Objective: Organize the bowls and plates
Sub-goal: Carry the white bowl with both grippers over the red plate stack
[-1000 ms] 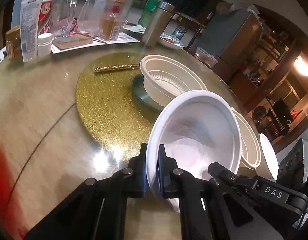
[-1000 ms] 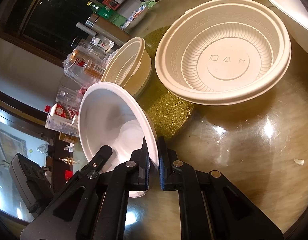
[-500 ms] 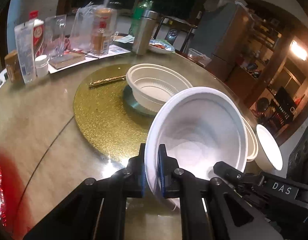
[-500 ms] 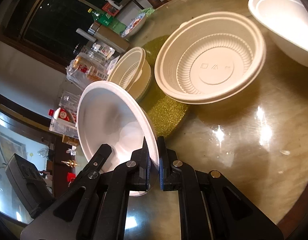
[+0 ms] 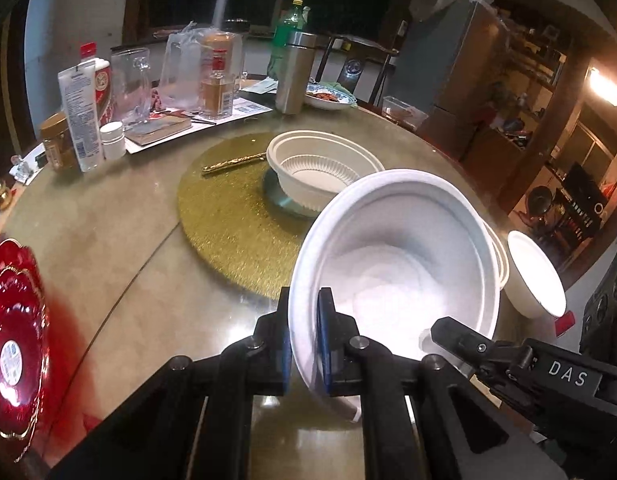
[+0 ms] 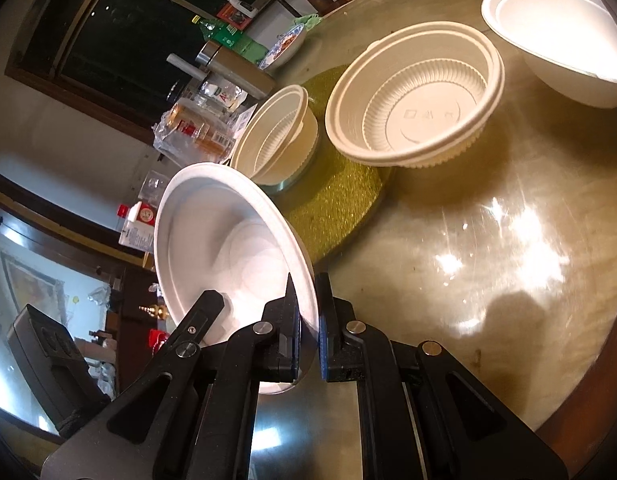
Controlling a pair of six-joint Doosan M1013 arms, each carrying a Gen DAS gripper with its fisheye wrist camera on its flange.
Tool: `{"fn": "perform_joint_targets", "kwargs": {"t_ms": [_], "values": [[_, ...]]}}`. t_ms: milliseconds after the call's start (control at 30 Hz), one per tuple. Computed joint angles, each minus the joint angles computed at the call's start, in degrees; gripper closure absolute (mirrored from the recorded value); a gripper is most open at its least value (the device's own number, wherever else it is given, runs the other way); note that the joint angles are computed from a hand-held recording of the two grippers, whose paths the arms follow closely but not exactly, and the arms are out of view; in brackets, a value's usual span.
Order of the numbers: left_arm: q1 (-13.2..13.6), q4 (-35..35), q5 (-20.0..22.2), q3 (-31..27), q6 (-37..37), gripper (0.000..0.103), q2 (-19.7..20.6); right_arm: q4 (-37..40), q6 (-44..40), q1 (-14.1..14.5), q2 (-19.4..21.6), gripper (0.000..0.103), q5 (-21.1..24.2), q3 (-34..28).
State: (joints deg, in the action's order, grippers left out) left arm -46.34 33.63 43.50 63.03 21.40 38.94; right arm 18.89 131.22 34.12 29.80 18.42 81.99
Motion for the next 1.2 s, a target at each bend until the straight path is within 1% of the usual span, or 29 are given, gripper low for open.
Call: {"fn": "perform_joint_targets", "kwargs": {"t_ms": [300,567,767,1200], "values": [[-0.93,2.51,0.45,3.77,-4.15,0.093,-2.25,2.61,-3.68,1.10,-0.65,0.096,-0.35,1.17],[-1.32,4.90,0.18,7.48,-8.32,0.093,-4.54,4.14,-6.48,2.32,-0.67,0.096,-0.29,1.02],[-1.43,7.97,0.23,10.84,-13.10,0.094,-6.78,6.28,-10.64,3.40,0.21,0.096,0.75,-1.01],[-1.17,14.94,2.21,16.79,-22.48,0.094,-11.50,10.77,-19.26,5.50,2.91,0.096,4.02,-7.35]]}}
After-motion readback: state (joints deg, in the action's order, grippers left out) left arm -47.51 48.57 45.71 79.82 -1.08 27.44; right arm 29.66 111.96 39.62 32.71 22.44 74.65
